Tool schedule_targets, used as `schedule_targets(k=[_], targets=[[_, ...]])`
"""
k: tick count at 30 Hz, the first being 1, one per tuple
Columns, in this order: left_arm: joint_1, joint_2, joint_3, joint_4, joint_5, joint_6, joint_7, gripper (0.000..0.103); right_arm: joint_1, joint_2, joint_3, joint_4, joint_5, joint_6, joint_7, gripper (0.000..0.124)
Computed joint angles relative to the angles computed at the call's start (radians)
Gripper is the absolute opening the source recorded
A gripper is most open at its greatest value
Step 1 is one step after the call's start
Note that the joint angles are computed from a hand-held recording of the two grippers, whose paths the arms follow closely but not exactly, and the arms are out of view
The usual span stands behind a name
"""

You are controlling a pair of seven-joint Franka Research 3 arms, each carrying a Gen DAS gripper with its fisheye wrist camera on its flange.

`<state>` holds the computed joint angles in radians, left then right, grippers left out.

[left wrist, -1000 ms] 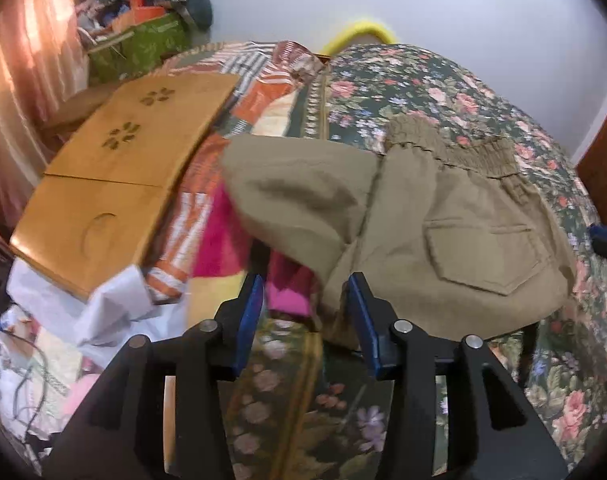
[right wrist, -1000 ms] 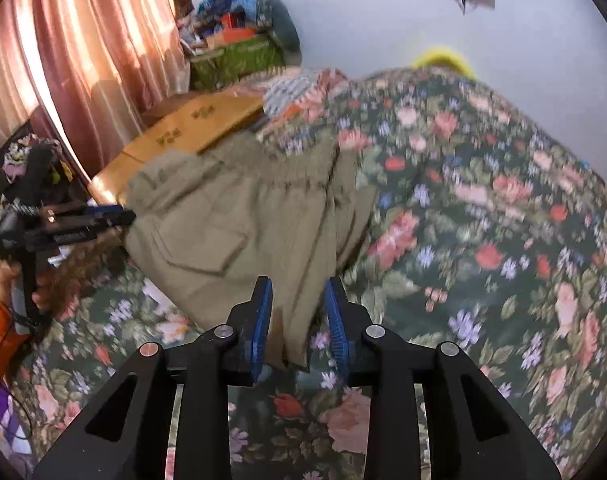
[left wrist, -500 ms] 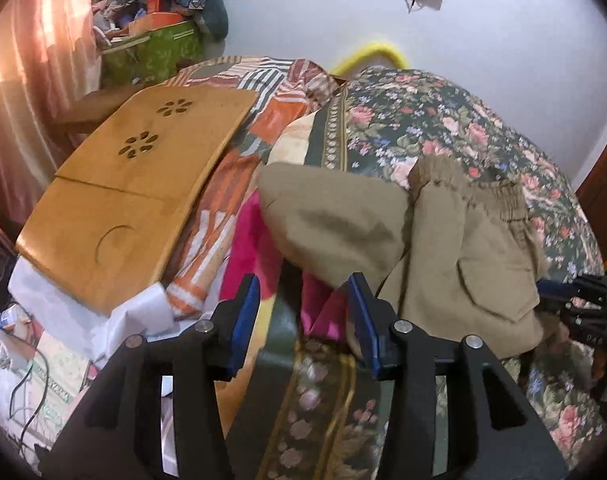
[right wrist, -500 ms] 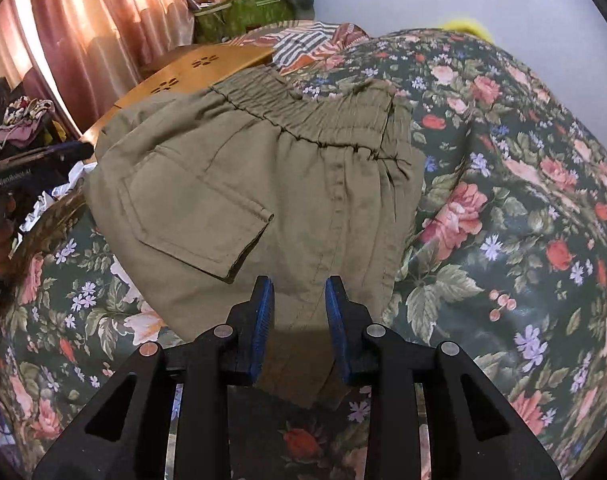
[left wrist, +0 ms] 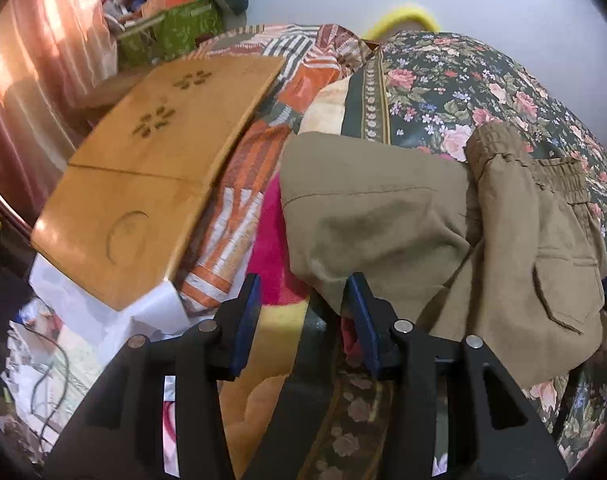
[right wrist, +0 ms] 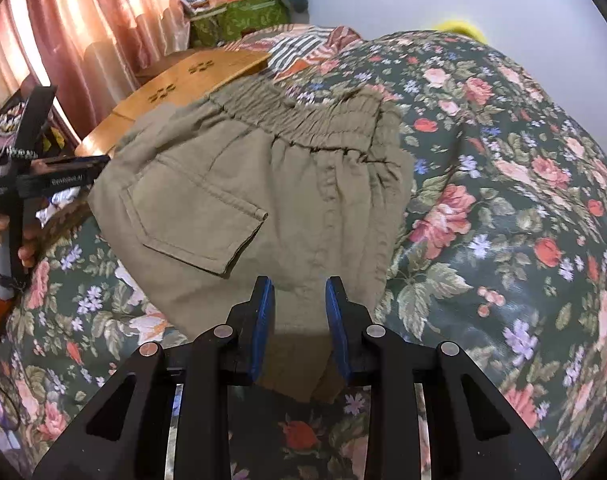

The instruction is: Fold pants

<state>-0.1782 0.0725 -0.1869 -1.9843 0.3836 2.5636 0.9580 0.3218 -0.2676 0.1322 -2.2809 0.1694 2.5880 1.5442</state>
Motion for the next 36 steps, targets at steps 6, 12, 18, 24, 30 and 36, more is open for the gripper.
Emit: schedule_targets(k=[6,12,18,24,30,36], targets=[[-0.012,-0.144,-0.017,-0.077,-0.014,0.036,0.011,0.045,0.006,-0.127,-0.001,-0.05,0.037,0.031,0.012,0.026],[-0.044,-0.276,-0.043,-0.097,-0.059,0.061,0.029,0.045,-0.018,-0.289,0.044,-0.088,0.006,0.079,0.065,0.031],[-0.08,-0.461,-0.082,-0.148,-0.065,0.146,-0.001,0.045,-0.034,-0.45,0.093,-0.107,-0.014,0.115,0.123,0.031],[-0.084,-0.65,-0.149,-0.203,-0.009,0.183,-0.071,0.045,-0.052,-0.606,0.146,-0.127,-0.027,0.134,0.181,0.031],[-0.102,-0.804,-0.201,-0.27,0.009,0.199,-0.143,0.067,-0.072,-0.752,0.207,-0.161,-0.034,0.16,0.251,0.048],[-0.107,-0.904,-0.23,-0.305,0.034,0.198,-0.187,0.085,-0.134,-0.858,0.274,-0.188,-0.064,0.168,0.331,0.083]])
